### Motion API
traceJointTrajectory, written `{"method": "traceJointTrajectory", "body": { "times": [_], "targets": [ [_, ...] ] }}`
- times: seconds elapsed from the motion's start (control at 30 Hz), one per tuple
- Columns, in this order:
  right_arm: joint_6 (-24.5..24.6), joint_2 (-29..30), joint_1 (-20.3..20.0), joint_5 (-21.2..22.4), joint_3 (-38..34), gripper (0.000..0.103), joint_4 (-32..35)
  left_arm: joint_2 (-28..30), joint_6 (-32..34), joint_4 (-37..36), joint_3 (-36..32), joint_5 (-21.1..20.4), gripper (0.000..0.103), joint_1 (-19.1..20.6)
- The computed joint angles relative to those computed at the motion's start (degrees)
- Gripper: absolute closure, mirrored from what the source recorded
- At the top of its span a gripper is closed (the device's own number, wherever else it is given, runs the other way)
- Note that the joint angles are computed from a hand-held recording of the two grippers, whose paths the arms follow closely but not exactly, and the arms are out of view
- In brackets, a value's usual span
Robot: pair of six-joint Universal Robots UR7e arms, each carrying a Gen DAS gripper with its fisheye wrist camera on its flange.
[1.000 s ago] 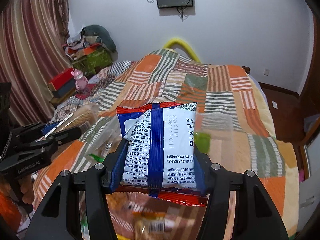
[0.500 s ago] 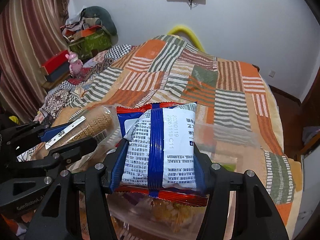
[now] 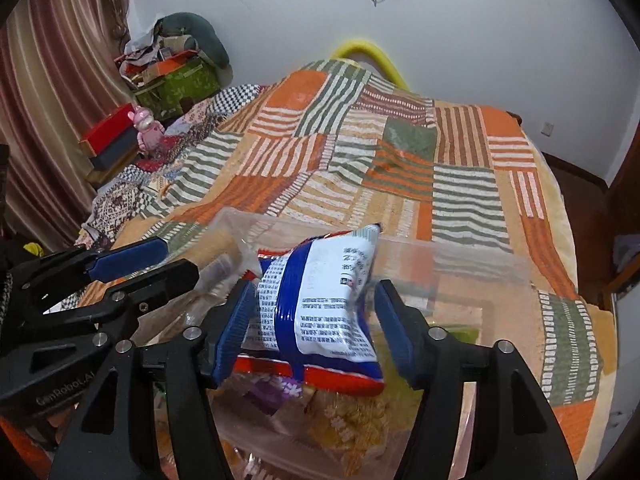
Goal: Organize snacks
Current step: 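Carry the wafer bag and biscuit roll over the clear box with both tools, then open both tools to drop the wafer bag and biscuit roll into the box, then grasp the barcode biscuit pack with the right tool while the left tool grasps the green snack bag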
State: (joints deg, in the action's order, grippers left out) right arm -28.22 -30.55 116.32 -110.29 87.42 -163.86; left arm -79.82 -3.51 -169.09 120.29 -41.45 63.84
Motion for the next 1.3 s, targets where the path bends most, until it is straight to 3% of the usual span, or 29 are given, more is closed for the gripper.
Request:
{"method": "traceJointTrajectory", "body": {
  "times": [0.4, 0.77, 1.07, 1.3],
  "targets": [
    [-3.3, -6.8, 0.7, 1.9, 8.9, 0.039, -6.7, -6.5, -0.9, 3.4, 7.1, 5.2, 0.062, -8.1],
    [-2.7, -13.8, -1.0, 2.2, 18.7, 0.037, -9.6, -14.1, -12.6, 14.7, 15.9, 7.8, 0.039, -13.8],
    [0.1, -16.1, -3.1, 1.2, 23.7, 0.037, -8.7, -17.6, -22.0, 23.2, 20.1, 5.0, 0.031, -14.3],
    [2.4, -15.4, -4.3, 0.9, 25.0, 0.037, -6.0, -17.5, -26.7, 25.1, 22.4, -0.1, 0.030, -13.2]
  ]
}}
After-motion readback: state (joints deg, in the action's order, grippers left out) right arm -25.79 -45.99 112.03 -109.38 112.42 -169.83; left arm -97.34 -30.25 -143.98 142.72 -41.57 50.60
